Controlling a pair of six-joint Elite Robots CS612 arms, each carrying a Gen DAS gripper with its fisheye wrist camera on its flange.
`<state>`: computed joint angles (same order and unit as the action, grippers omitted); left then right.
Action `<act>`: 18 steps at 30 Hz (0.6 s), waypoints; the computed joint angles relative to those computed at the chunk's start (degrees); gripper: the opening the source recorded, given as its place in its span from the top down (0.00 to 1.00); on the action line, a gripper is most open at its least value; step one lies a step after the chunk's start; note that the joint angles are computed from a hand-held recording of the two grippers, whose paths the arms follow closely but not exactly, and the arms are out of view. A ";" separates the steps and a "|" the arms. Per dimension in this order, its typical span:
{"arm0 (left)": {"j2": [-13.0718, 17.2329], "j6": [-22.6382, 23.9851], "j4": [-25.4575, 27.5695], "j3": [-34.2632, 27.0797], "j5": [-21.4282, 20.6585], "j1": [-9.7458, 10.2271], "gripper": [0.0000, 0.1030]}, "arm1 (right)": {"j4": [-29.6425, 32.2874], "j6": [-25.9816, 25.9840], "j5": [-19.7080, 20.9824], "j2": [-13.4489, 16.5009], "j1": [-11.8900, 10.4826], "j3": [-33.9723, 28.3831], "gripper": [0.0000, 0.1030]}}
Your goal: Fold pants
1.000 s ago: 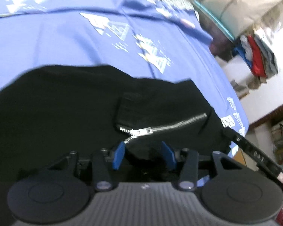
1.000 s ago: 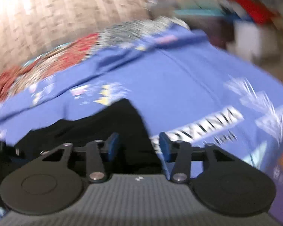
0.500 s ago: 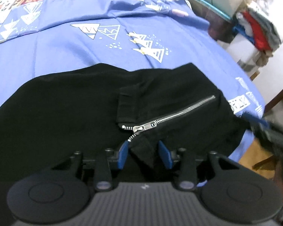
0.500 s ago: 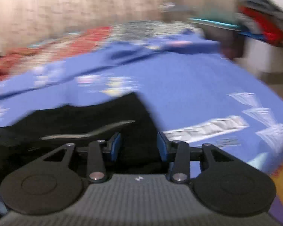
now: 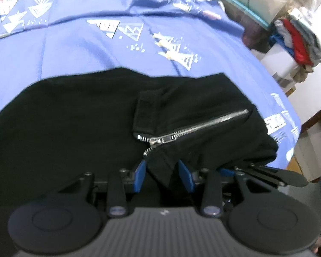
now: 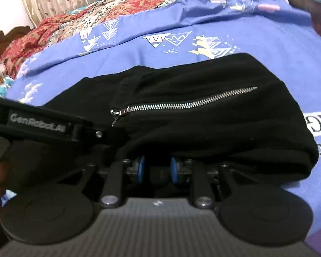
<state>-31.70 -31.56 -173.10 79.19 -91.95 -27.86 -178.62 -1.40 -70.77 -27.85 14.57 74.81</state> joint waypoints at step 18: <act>-8.81 -11.23 -45.33 30.35 2.72 3.62 0.49 | -6.77 1.65 15.22 -2.20 -1.33 2.55 0.65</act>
<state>-40.51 -42.79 -218.44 109.54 -89.22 -24.24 -185.39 0.25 -55.55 -30.05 13.24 77.36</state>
